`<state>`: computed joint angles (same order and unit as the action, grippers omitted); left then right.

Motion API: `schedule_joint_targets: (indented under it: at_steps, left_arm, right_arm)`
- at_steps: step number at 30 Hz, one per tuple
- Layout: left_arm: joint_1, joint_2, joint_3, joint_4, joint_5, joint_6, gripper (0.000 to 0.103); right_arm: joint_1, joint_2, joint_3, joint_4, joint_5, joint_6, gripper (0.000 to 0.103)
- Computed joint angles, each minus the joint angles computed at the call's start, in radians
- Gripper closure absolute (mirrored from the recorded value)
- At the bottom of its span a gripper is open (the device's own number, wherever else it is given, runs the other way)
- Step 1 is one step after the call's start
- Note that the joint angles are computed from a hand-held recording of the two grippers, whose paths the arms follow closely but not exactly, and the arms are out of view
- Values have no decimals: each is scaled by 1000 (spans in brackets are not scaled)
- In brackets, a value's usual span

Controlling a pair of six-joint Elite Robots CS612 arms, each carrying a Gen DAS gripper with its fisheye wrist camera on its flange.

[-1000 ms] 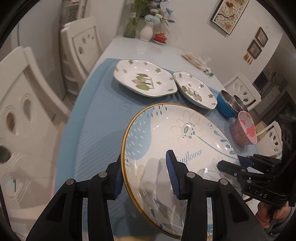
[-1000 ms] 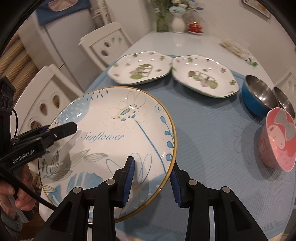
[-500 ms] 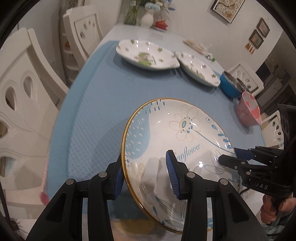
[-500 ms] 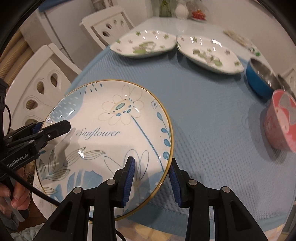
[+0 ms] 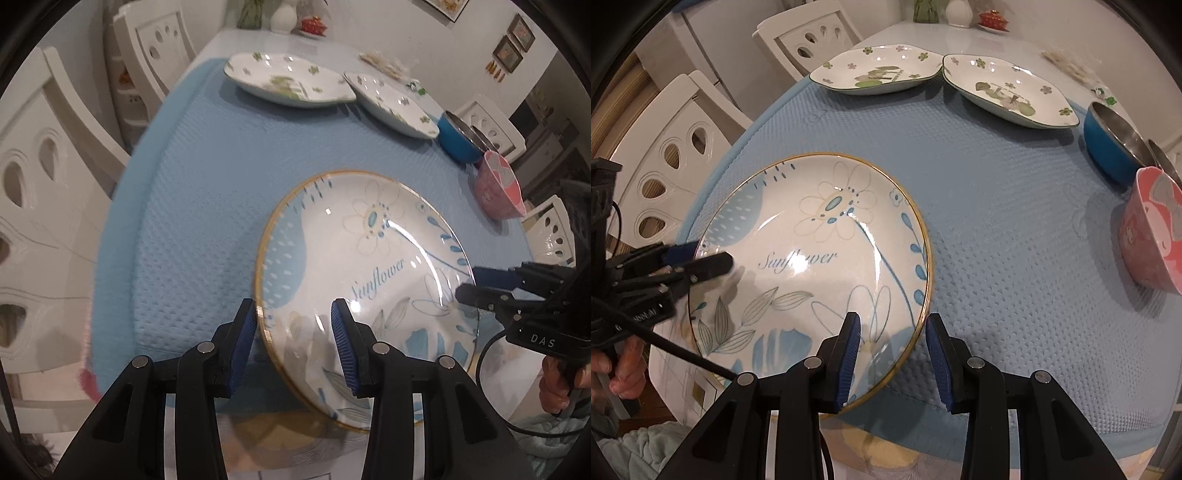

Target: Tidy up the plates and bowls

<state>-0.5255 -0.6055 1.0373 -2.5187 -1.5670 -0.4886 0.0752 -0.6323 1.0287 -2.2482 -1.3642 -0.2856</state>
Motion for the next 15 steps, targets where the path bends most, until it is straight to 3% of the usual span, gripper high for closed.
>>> schedule_joint_targets:
  at_steps: [9, 15]
  left_arm:
    - [4, -9, -19, -18, 51, 23, 64]
    - [-4, -1, -64, -48, 76, 74, 63]
  right_arm:
    - [-9, -18, 11, -2, -7, 9, 67]
    - [-12, -46, 29, -78, -26, 17, 67]
